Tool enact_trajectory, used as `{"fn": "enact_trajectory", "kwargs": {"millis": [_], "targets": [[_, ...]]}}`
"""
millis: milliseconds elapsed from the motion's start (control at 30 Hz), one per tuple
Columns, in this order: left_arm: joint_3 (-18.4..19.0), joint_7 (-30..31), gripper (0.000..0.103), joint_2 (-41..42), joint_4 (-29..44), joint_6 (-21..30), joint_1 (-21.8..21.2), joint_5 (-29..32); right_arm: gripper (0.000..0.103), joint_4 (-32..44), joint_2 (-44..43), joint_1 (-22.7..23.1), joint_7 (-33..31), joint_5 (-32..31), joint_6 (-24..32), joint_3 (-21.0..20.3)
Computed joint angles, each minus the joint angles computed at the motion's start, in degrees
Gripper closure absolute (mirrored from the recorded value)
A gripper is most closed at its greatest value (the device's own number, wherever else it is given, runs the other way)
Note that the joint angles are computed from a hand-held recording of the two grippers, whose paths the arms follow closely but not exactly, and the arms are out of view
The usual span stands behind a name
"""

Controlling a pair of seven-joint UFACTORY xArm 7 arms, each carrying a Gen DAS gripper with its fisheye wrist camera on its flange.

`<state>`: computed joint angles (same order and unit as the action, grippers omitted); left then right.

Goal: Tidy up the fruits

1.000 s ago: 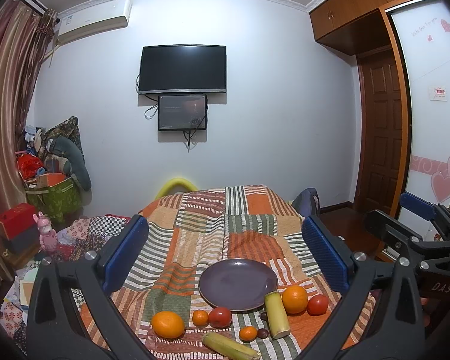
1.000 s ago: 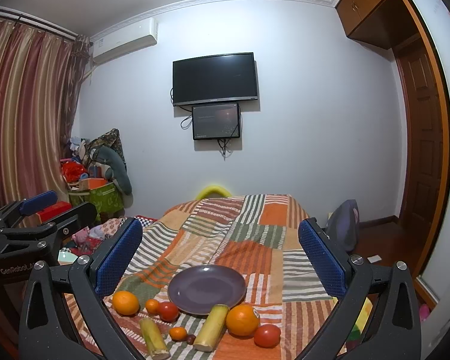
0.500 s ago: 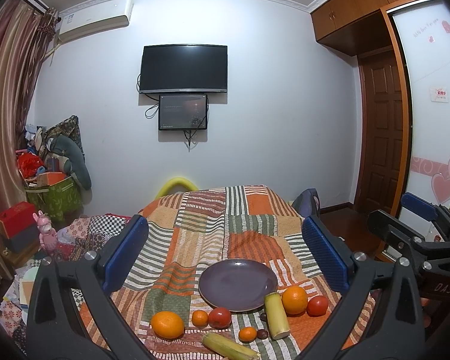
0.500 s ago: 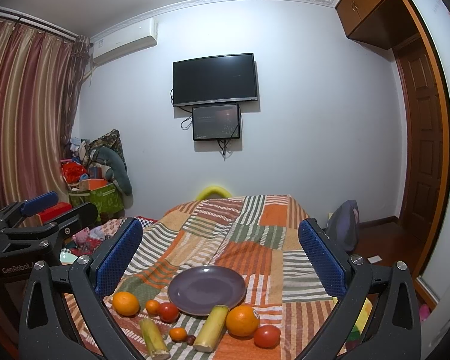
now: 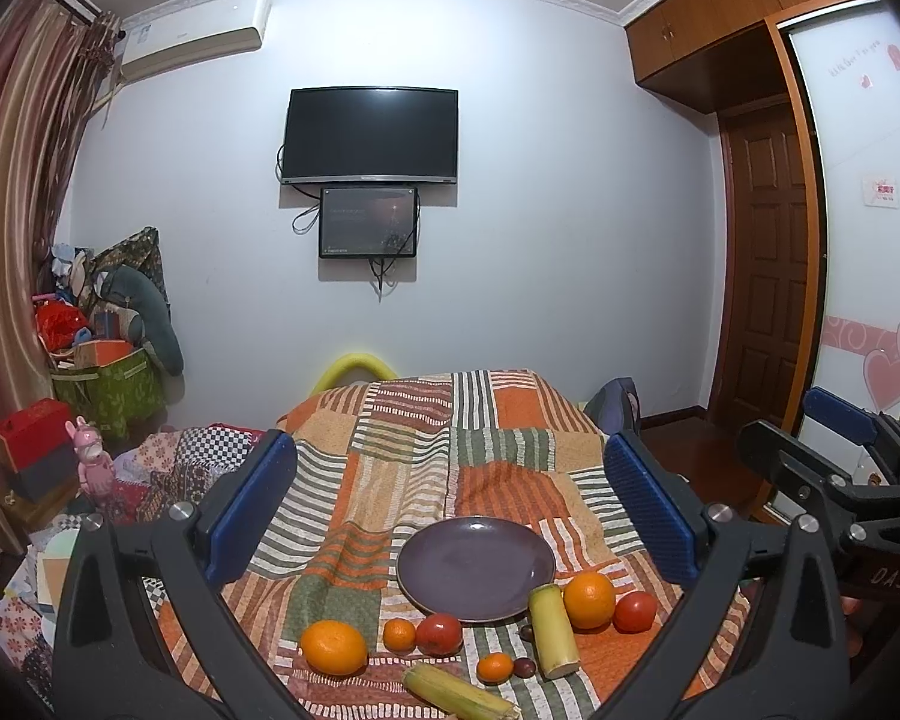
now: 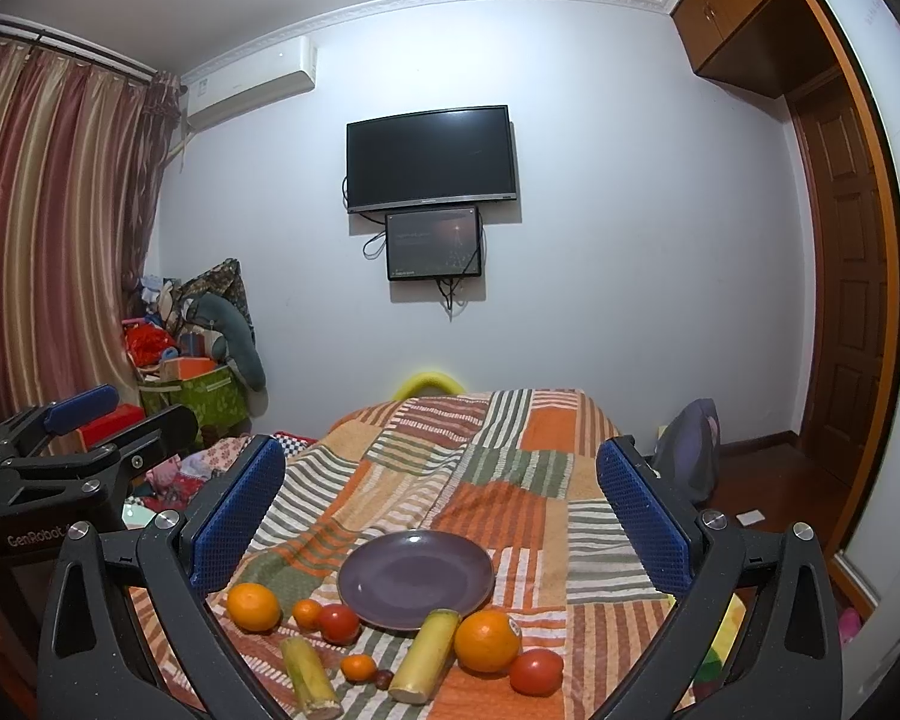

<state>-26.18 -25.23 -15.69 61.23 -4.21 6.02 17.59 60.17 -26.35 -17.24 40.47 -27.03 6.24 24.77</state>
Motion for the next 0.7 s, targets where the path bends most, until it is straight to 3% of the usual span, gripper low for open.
{"fn": "enact_trajectory", "kwargs": {"millis": [700], "targets": [[1.42, -1.86, 0.000, 1.56, 1.37, 1.07, -1.46, 1.69, 0.000, 0.86, 1.36, 1.40, 0.56, -1.11, 1.04, -0.93]]}}
